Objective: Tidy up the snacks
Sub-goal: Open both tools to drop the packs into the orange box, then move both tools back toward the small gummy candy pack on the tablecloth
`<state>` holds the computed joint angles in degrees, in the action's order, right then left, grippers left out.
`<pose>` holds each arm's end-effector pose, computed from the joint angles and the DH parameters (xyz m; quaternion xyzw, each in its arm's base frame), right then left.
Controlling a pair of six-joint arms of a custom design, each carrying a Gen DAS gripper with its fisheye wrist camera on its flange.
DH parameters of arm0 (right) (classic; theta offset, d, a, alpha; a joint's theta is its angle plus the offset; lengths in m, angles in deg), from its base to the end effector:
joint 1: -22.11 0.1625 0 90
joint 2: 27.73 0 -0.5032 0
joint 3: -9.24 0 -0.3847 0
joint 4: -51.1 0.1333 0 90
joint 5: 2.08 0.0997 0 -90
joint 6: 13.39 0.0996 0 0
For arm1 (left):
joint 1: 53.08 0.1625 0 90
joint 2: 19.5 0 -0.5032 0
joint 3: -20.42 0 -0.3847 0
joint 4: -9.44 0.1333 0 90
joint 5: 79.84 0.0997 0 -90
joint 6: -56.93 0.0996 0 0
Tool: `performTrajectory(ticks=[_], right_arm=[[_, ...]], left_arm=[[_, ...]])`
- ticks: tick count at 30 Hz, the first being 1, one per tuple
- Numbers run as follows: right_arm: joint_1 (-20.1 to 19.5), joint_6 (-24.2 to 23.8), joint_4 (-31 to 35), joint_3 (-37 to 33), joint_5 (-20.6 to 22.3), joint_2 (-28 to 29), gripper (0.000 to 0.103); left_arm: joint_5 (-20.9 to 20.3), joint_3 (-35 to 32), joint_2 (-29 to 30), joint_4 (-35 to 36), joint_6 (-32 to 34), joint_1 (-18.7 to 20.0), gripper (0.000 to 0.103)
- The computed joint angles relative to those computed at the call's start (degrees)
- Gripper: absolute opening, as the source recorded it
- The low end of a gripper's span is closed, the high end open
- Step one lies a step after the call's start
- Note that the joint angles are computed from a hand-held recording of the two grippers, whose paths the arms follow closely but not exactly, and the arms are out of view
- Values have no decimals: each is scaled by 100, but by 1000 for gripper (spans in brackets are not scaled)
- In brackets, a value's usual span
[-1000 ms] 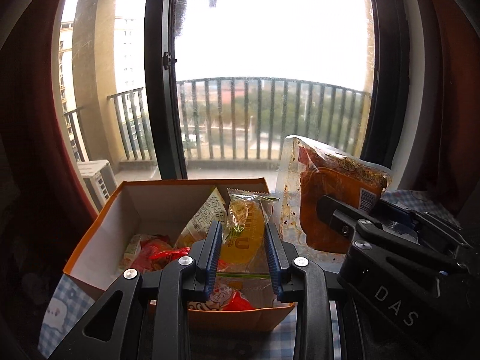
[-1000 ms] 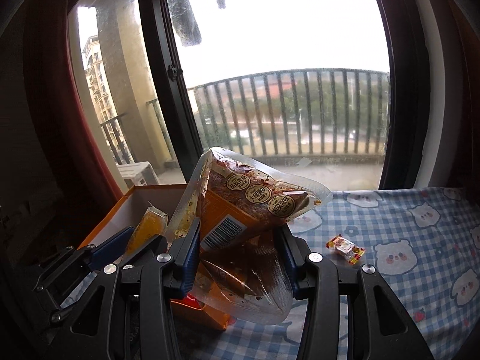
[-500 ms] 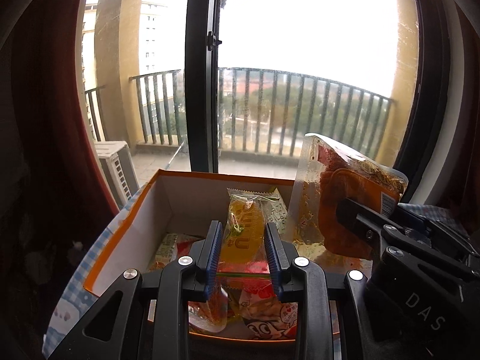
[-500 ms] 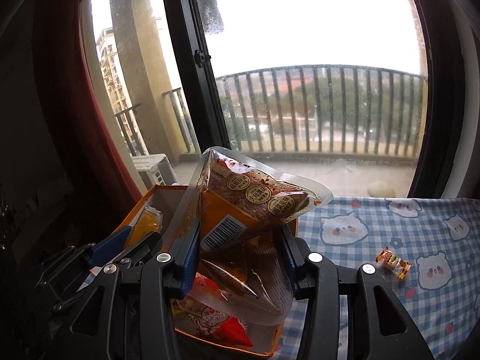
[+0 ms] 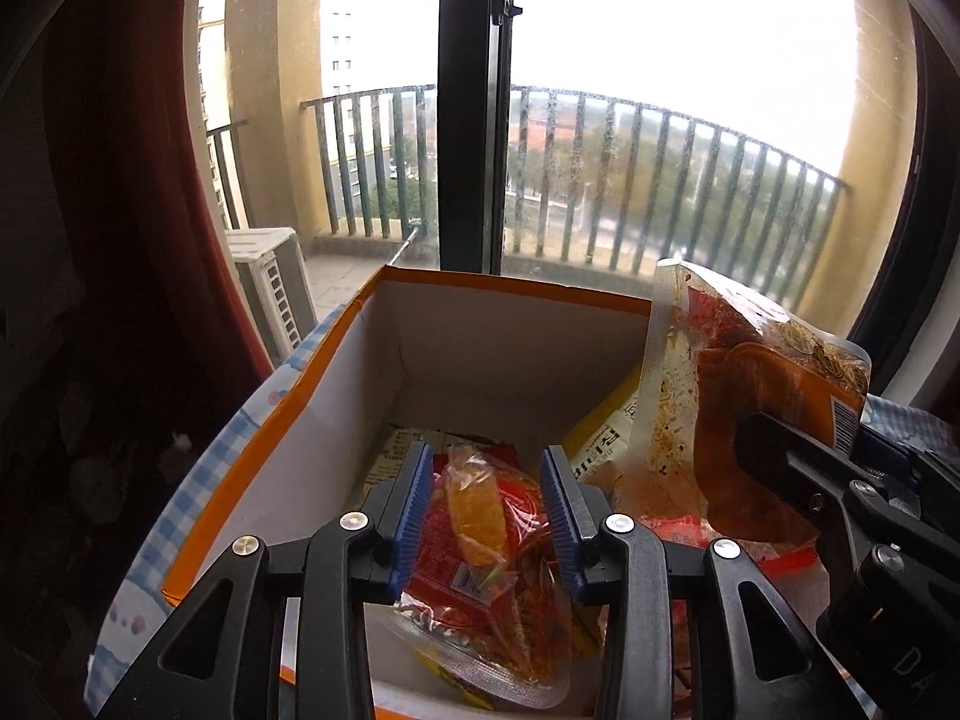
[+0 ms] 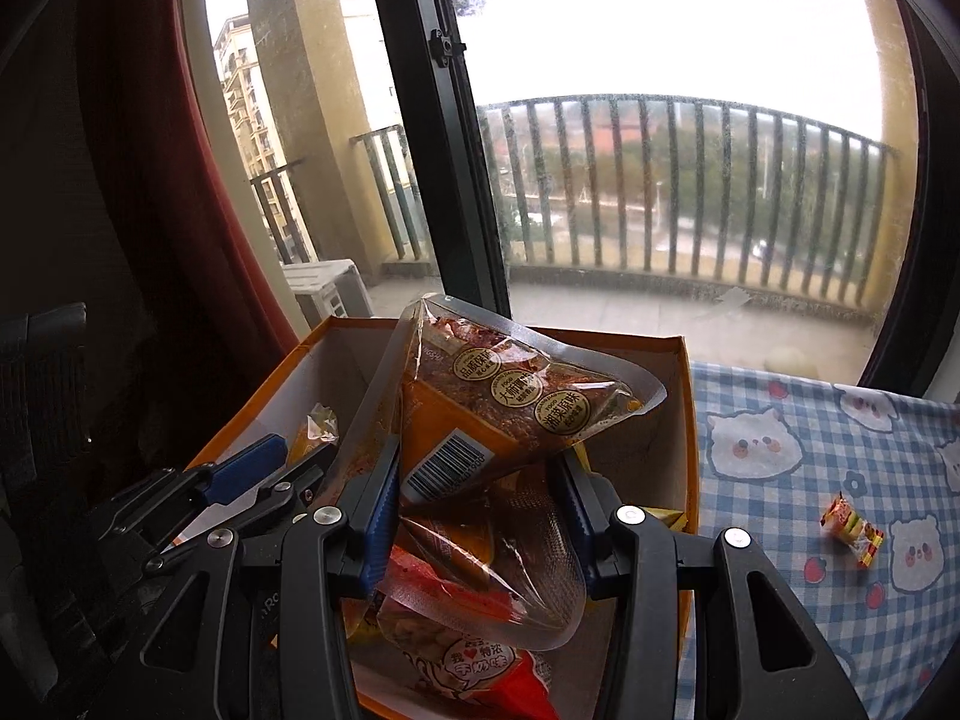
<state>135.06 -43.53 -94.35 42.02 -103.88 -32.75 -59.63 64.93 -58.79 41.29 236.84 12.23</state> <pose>0.4843 -0.8540 -0.0126 0.4096 -0.8750 0.2313 0.1145 -0.1030 -0.7670 0.3459 -0.0927 0.7717 -0.4669 0.4218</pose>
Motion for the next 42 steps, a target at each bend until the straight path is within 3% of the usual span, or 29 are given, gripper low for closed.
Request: performTrajectory(ticks=[5, 9, 12, 16, 20, 21, 25, 26, 28, 30, 34, 42], right_arm=[[-12, 58, 164, -174, -42, 117, 49], [-9, 58, 268, -210, -22, 131, 49], [9, -21, 195, -83, -48, 80, 49], [8, -30, 130, 163, -52, -9, 49], [17, -57, 130, 381, -15, -107, 49], [21, -66, 142, 438, 1, -134, 49], [24, -1, 198, 553, 55, -209, 54], [33, -9, 184, 587, 39, -234, 57], [32, -20, 123, 739, 57, -322, 77], [14, -12, -93, 1041, 244, -490, 83], [55, -398, -825, 1574, 140, -705, 86], [-40, -381, -1226, 2239, 130, -1163, 87]], left_arm=[[-234, 81, -5, 260, -424, -43, 67], [-251, 217, -42, 546, -837, -151, 82], [-445, 387, -60, 488, -824, -207, 82], [-537, 590, -85, 752, -1302, -268, 83], [-662, 968, -251, 515, -1241, -379, 85], [-703, 912, -201, 768, -1416, -398, 86], [-1045, 1073, -242, 443, -1054, -476, 86], [-1038, 1102, -243, 572, -1263, -484, 87], [-879, 1181, -283, 838, -1706, -480, 90], [-706, 1186, -295, 1029, -2007, -486, 90], [-668, 1288, -333, 832, -1842, -574, 90], [-465, 1344, -269, 390, -1404, -732, 92]])
